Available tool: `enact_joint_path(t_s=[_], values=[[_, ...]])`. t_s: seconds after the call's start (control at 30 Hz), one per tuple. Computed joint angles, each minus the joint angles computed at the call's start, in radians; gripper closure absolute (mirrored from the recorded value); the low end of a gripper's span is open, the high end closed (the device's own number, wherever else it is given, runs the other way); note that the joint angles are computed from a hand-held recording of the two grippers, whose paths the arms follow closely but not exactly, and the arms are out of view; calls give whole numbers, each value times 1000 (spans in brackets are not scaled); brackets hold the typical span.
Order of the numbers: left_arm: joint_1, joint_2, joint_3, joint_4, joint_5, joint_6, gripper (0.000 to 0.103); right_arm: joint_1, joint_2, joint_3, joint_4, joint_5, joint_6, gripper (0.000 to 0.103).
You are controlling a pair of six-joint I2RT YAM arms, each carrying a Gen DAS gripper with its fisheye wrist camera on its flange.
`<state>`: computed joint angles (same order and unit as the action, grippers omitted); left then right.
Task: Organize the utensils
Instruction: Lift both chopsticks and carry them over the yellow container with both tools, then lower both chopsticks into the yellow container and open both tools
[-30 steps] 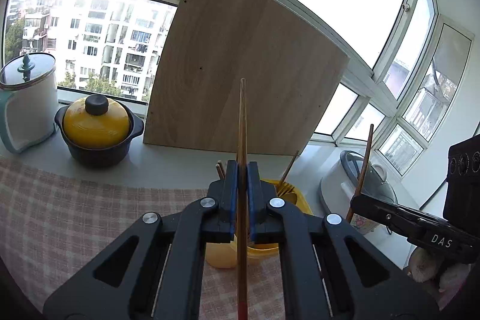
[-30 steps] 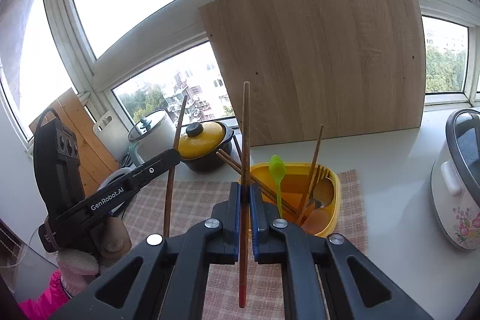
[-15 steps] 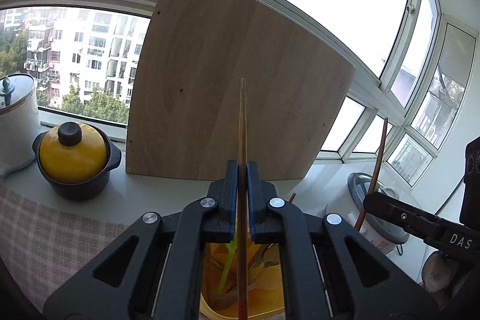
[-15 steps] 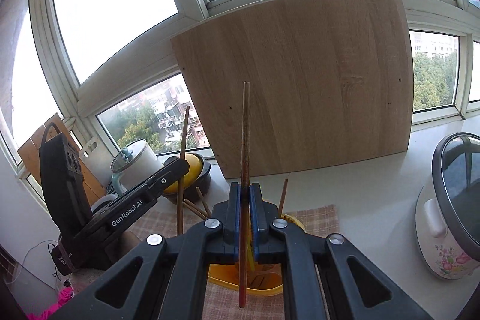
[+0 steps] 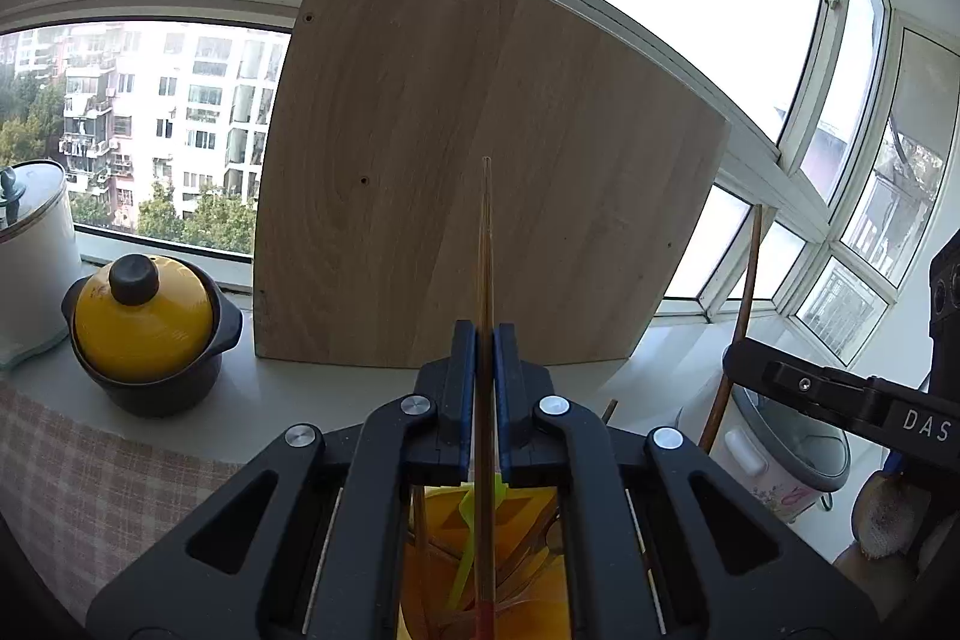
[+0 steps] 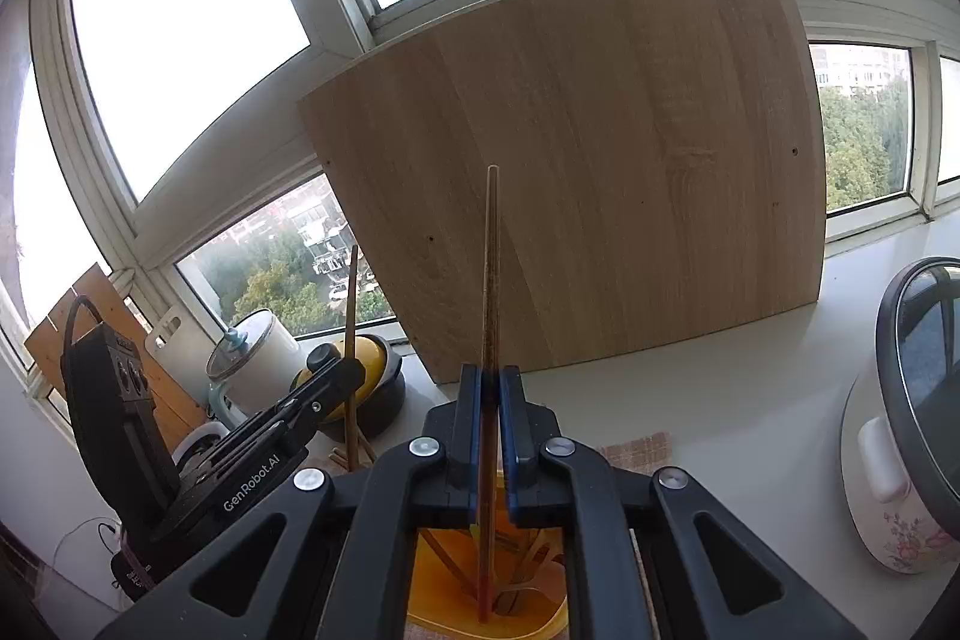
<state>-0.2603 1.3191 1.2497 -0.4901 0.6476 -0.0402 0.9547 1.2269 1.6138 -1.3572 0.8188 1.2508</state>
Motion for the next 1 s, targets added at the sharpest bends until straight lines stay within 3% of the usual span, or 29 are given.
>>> enact_joint_path(t_s=[0.57, 1.0], values=[[17, -31, -79, 43, 9, -4, 99, 3, 7, -125, 72, -70, -8, 100], [106, -87, -116, -87, 86, 127, 99, 10, -30, -226, 121, -151, 2, 100]])
